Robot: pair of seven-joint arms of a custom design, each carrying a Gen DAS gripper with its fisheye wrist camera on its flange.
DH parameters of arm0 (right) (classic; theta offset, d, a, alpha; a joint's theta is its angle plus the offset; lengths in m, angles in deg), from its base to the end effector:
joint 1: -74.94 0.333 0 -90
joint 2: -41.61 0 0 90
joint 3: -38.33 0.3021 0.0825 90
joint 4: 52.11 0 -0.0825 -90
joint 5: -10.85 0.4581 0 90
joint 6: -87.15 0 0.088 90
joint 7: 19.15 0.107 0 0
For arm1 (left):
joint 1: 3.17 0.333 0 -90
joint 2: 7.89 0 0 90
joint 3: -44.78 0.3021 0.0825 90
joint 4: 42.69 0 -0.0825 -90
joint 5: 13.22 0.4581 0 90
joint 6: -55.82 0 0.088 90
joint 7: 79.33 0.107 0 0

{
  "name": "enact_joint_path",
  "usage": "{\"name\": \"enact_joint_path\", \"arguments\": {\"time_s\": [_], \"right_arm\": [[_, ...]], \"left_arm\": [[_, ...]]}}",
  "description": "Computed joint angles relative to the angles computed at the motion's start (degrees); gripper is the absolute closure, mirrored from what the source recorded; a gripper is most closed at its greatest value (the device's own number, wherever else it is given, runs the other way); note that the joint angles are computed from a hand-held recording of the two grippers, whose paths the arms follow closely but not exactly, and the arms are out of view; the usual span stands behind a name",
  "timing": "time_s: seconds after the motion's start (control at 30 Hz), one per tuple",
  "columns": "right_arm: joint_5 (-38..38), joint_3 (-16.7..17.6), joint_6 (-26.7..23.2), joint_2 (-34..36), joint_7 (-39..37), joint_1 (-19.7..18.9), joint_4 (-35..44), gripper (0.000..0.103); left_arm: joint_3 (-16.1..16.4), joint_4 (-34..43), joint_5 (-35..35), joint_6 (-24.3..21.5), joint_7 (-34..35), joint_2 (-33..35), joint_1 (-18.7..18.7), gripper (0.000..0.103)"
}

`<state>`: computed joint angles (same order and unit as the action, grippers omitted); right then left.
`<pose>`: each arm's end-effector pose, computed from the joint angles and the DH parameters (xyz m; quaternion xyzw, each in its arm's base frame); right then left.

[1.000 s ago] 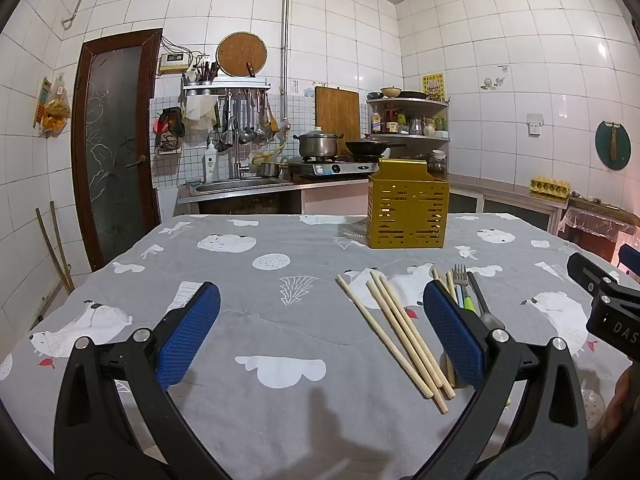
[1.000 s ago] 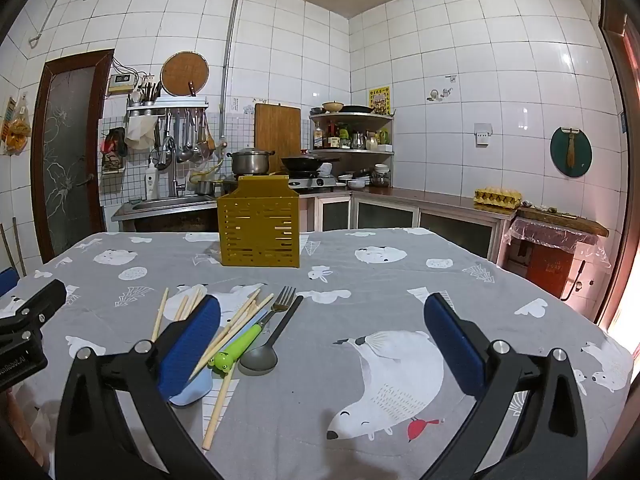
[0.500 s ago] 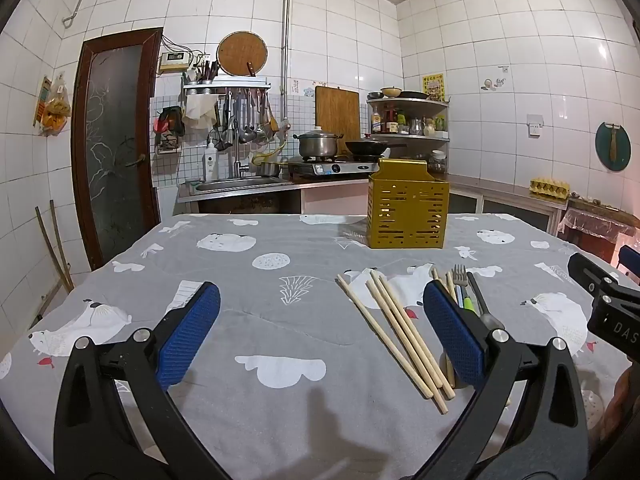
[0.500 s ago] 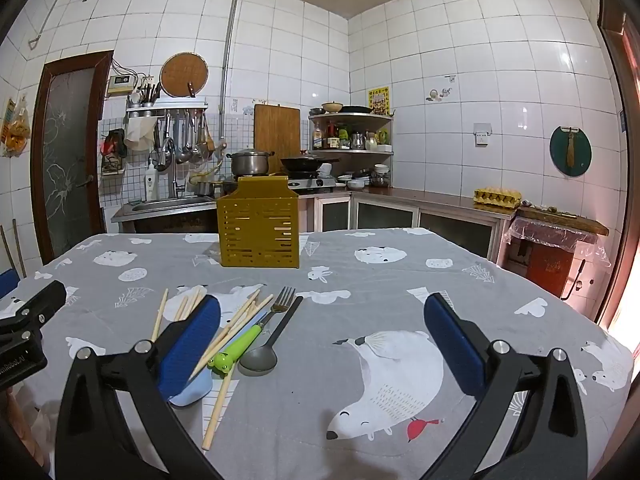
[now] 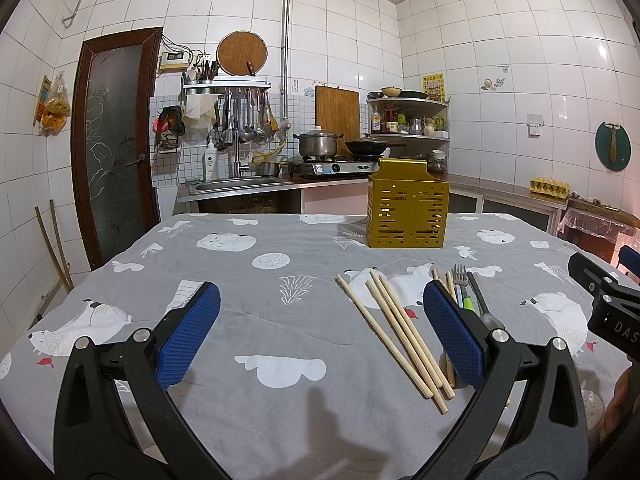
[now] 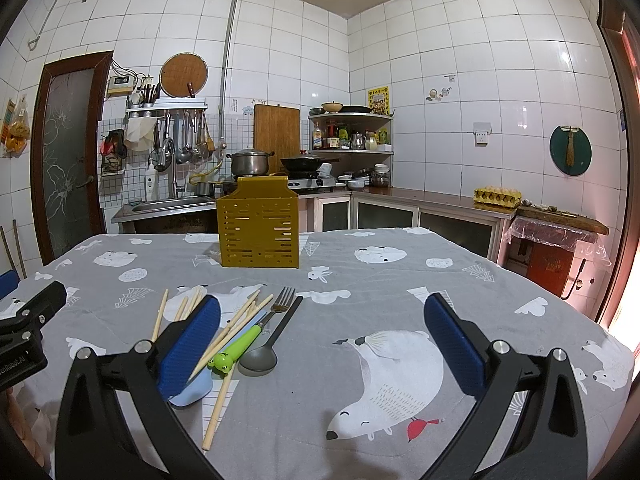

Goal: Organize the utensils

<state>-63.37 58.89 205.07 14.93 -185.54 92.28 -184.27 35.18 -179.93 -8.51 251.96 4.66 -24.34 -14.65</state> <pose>0.4375 0.2932 0.5411 -0.3754 0.6877 -0.5378 0.3113 0.5131 -0.2142 0.5374 -0.4418 0.6587 -0.5000 0.3478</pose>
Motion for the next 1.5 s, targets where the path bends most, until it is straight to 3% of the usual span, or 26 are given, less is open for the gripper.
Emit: {"name": "enact_joint_path", "arguments": {"time_s": [0.43, 0.63, 0.67, 0.73, 0.77, 0.83, 0.9, 1.03, 1.27, 1.43, 1.5], "right_arm": [[-0.12, -0.12, 0.72, -1.14, 0.01, -0.11, -0.35, 0.004], [-0.40, 0.42, 0.08, -0.45, -1.31, -0.29, 0.52, 0.004], [-0.90, 0.13, 1.18, -0.68, -1.47, -0.21, 0.32, 0.004], [-1.08, -1.00, 4.72, -1.32, -2.11, -0.02, -0.31, 0.004], [-0.48, -1.60, 6.41, -1.57, -2.81, -0.03, -0.50, 0.004], [0.54, -1.80, 7.89, -1.77, -3.49, -0.54, -0.62, 0.004], [1.96, -2.20, 9.17, -1.61, -4.54, -1.14, -0.31, 0.004], [3.82, -2.81, 11.25, -0.66, -6.00, -2.93, 1.04, 0.004], [9.09, -5.00, 13.37, 4.29, -12.18, -4.92, 6.12, 0.004], [15.96, -7.96, 11.38, 11.38, -20.11, -5.34, 13.08, 0.004], [18.85, -9.42, 10.93, 14.07, -23.11, -5.18, 15.41, 0.004]], "left_arm": [[-1.45, 1.32, -1.16, -2.64, 0.50, 0.53, 1.03, 0.005], [-4.78, 2.01, -2.86, -5.65, 1.33, 0.27, 4.36, 0.005], [-5.43, 2.29, -2.95, -6.44, 1.35, 0.24, 5.03, 0.005], [-10.20, 3.05, -3.35, -7.84, 0.73, 0.09, 10.08, 0.005], [-10.45, 3.79, -2.99, -8.83, 0.48, 0.47, 10.48, 0.005], [-6.33, 5.46, -2.60, -11.20, 0.96, 1.59, 6.44, 0.005], [-5.10, 7.36, -2.03, -13.05, 0.77, 2.80, 5.38, 0.005], [0.71, 11.87, -5.05, -16.94, 4.89, 5.71, -1.04, 0.005], [-1.41, 22.13, -3.89, -24.72, 4.21, 12.28, 0.62, 0.005], [-1.96, 30.47, -4.03, -32.36, 4.37, 17.73, 0.44, 0.005], [-2.07, 32.53, -3.89, -32.59, 4.21, 19.54, 0.33, 0.005]]}}
